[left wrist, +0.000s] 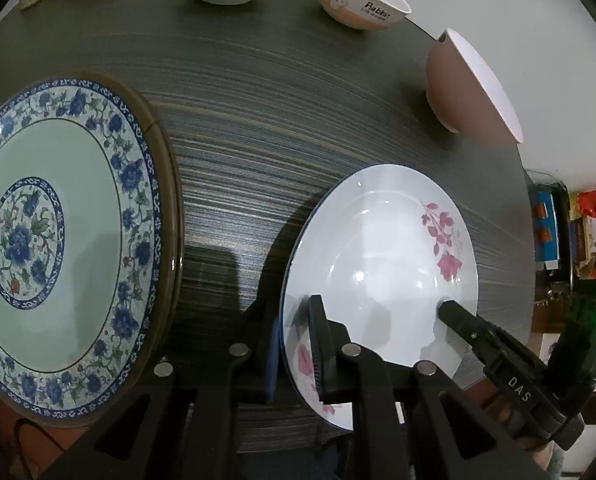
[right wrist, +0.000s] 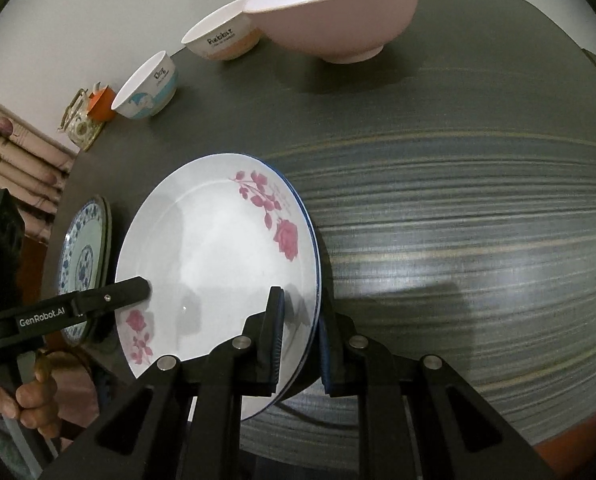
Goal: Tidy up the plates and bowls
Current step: 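Lift the pink-flowered plate with both tools toward the blue-and-white plate stack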
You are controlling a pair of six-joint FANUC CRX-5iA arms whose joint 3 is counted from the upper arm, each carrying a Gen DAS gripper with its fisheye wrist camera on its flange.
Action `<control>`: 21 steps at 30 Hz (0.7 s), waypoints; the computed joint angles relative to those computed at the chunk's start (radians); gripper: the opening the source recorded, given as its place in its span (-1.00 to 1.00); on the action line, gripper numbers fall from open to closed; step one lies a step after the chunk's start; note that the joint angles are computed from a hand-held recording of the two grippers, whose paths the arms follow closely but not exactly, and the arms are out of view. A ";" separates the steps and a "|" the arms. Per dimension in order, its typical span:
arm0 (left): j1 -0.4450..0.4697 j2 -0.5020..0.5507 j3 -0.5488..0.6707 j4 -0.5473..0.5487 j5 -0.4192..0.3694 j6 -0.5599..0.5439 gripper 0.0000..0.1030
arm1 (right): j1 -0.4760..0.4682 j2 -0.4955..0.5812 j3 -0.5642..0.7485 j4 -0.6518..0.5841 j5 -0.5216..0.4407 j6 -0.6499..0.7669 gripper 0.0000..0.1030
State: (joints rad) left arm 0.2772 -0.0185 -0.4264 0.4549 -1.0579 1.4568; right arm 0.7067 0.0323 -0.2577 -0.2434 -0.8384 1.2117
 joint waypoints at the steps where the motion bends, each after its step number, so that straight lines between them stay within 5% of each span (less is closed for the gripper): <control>1: 0.001 0.007 0.007 0.001 -0.002 0.000 -0.74 | -0.001 -0.004 -0.003 -0.002 -0.003 0.001 -0.70; 21: 0.020 0.000 -0.008 0.013 -0.005 -0.018 -0.72 | -0.055 0.016 0.041 -0.083 -0.033 0.064 -0.67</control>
